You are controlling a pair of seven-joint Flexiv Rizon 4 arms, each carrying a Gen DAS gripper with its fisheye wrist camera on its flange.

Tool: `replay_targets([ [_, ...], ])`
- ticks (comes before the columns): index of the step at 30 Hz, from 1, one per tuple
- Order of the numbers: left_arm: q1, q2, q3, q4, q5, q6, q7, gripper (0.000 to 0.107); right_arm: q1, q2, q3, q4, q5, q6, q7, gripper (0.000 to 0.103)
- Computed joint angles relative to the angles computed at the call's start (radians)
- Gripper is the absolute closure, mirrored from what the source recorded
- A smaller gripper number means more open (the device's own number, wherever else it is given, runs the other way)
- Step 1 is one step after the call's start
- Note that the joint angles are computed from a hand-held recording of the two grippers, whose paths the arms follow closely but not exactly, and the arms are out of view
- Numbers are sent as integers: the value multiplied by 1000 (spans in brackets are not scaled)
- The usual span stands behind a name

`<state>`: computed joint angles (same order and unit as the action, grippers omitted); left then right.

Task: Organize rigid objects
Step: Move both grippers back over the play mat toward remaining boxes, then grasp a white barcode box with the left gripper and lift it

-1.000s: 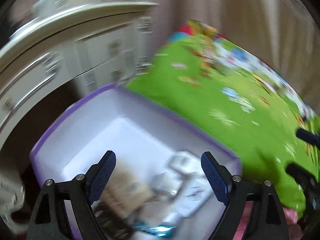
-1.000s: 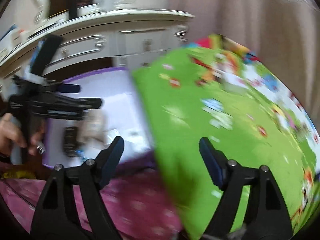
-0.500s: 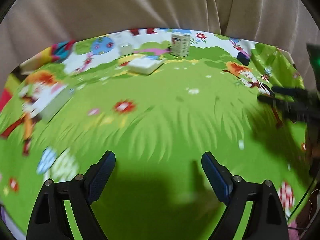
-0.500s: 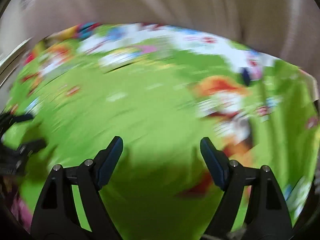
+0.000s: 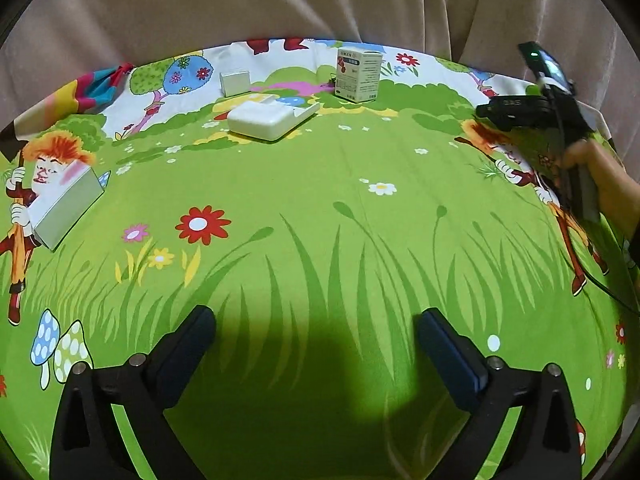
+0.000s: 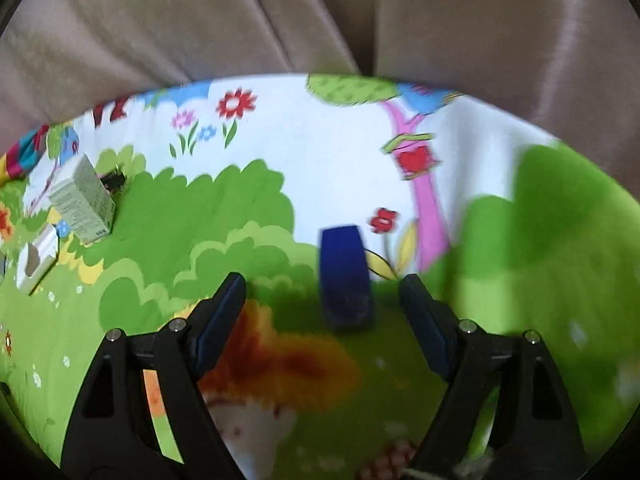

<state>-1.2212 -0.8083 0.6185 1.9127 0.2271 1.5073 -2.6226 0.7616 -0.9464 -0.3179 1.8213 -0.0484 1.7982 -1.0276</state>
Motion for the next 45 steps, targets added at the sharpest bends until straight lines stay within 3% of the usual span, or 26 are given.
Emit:
replay_targets([
  [1,2,1,-2,0,2,-1,0,4,0,-4,3,-9,-8,-16,-2,24],
  [2,4,1,-4,-1,3,-2,1,4,17,-3,-15,-5,-13,-36,-3,43],
  [3,7,3,-7,0,6,-1,2,4,31,0,-26,4,-9,-43,-6,53],
  [4,12,6,-12,1,8,1,4,4,16,14,-5,28,-14,-13,-3,71],
  [9,43,9,-39,-19,6,-25,13,4,-104,109,187,205,4,153,-63,72],
  [14,214,-12,-186,-160,-2,-119,118,4,-113,169,284,351,54,252,-126,71],
  [16,304,-47,-262,-266,-19,-169,169,4,-41,177,254,387,118,280,-158,71],
  [18,384,-81,-324,-347,-38,-162,185,4,40,166,206,396,191,296,-193,71],
  [20,423,-109,-332,-406,-60,-106,153,4,82,167,176,390,230,272,-218,71],
  [22,414,-148,-262,-512,-73,-107,128,4,126,168,142,388,263,250,-237,71],
  [24,409,-188,-197,-642,-72,-224,117,4,140,157,125,365,271,229,-244,71],
  [25,433,-208,-198,-702,-69,-248,120,4,138,156,126,362,271,226,-245,71],
  [27,489,-246,-227,-793,-63,-263,139,4,113,159,148,358,262,230,-245,71],
  [30,619,-309,-372,-927,-105,-341,242,5,74,161,184,358,249,245,-242,71],
  [32,673,-342,-457,-977,-133,-396,305,31,69,161,191,356,250,246,-241,71],
  [34,732,-334,-584,-920,-168,-365,389,55,60,162,200,356,247,249,-240,71],
  [36,761,-298,-677,-791,-195,-241,493,59,45,162,214,356,242,255,-238,71],
  [39,734,-223,-706,-617,-153,-120,596,59,20,161,236,355,231,264,-234,71],
  [40,720,-197,-706,-558,-150,-78,611,59,11,161,243,355,227,267,-233,71],
  [43,618,-133,-589,-434,-149,26,535,53,-2,161,255,355,221,273,-230,71],
  [45,555,-105,-513,-366,-190,88,463,32,0,161,254,355,222,272,-230,71],
])
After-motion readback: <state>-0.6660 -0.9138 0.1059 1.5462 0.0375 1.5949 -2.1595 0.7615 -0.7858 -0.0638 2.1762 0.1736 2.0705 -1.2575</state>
